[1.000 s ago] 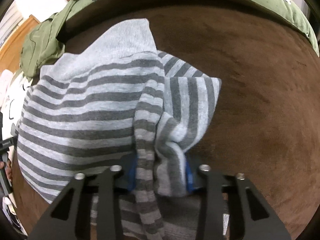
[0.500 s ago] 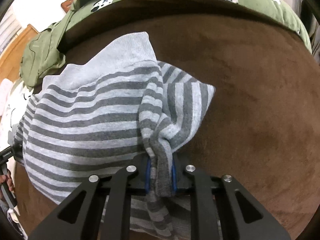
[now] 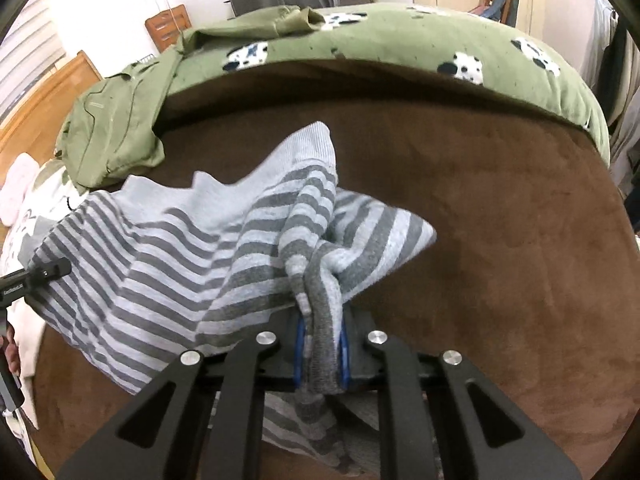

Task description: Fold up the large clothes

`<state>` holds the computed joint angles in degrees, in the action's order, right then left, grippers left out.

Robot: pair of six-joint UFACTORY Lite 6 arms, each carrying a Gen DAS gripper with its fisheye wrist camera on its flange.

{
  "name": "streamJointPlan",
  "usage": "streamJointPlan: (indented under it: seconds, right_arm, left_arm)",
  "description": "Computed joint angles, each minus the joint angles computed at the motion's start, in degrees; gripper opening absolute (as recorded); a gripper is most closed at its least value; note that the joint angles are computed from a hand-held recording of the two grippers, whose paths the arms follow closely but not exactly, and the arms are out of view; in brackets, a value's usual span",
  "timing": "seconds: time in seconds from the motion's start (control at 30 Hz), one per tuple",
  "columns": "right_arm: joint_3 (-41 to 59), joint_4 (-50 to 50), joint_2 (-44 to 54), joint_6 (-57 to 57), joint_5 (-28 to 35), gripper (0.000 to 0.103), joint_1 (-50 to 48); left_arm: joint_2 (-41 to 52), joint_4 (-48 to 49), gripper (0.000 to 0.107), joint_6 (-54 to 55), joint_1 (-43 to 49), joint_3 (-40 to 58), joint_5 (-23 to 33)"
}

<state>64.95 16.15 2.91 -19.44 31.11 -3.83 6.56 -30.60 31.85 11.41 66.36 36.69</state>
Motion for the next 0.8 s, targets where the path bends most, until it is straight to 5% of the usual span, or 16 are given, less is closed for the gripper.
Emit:
streamJointPlan:
  seconds: [0.47, 0.63, 0.8]
  right_arm:
    - [6.4, 1.4, -13.8, -9.1, 19.9, 0.013, -21.5]
    - [18.5, 5.4, -11.1, -17.8, 29.6, 0.013, -37.4]
    - [41.2, 8.9, -0.2, -23.3, 40.6, 0.013, -52.2]
  left_arm:
    - [-0.1, 7.9, 0.025, -16.9, -18.6, 14.3, 7.3]
    - [3.6, 11.3, 0.025, -25.6, -29.1, 22.8, 9.0]
    - [15.9, 15.9, 0.025, -35.4, -41.1, 45.1, 14.5]
